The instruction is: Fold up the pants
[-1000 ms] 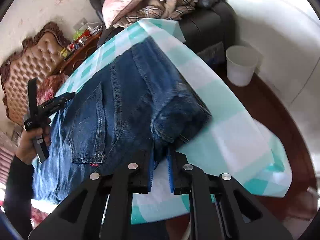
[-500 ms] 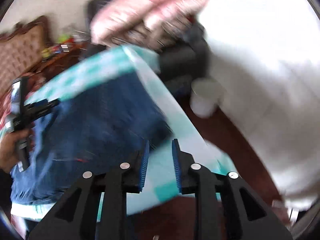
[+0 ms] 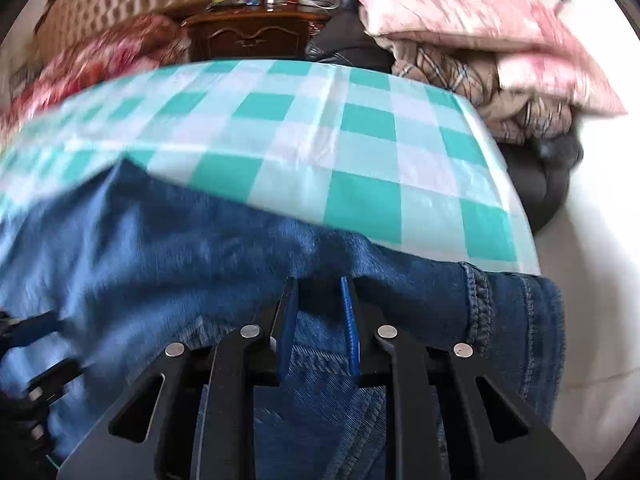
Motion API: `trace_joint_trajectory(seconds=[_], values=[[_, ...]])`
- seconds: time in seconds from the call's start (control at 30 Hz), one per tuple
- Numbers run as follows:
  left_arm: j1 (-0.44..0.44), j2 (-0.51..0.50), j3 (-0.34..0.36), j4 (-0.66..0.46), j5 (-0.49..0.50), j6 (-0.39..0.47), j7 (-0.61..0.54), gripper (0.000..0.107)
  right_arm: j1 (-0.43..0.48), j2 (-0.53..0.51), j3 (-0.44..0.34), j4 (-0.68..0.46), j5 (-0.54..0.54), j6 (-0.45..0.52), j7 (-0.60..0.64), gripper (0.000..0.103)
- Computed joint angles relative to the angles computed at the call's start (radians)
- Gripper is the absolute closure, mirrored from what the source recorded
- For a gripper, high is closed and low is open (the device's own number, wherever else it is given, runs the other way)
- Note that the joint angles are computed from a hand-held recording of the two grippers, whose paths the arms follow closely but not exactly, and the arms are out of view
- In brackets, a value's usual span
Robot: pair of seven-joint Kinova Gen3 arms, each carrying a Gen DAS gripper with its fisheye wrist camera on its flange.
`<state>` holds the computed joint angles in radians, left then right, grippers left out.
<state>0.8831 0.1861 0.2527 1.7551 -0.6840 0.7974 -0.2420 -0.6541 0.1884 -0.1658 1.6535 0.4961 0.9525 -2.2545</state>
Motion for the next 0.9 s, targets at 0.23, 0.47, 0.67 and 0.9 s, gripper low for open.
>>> trace_joint_trajectory(seconds=[0.23,0.47,0.67,0.9], values=[[0.315,-0.045,-0.077,0.085,-0.259,-0.031,0.247,0.055,0.094,-0.060,-0.057,-0.026,-0.126,-0.058,0.084,0.077],[0.273,0.081,0.083,-0.002,-0.368,0.115,0.192,0.101,0.124,0.112,-0.121,-0.206,-0.217,0.008,0.248,0.078],[0.295,0.068,0.047,0.014,-0.359,0.076,0.186,0.107,0.025,0.131,0.001,-0.182,-0.168,0.005,0.164,0.085],[0.280,0.064,0.038,0.033,-0.366,0.024,0.259,0.083,0.028,0.142,-0.071,-0.182,-0.129,-0.067,0.208,0.085]])
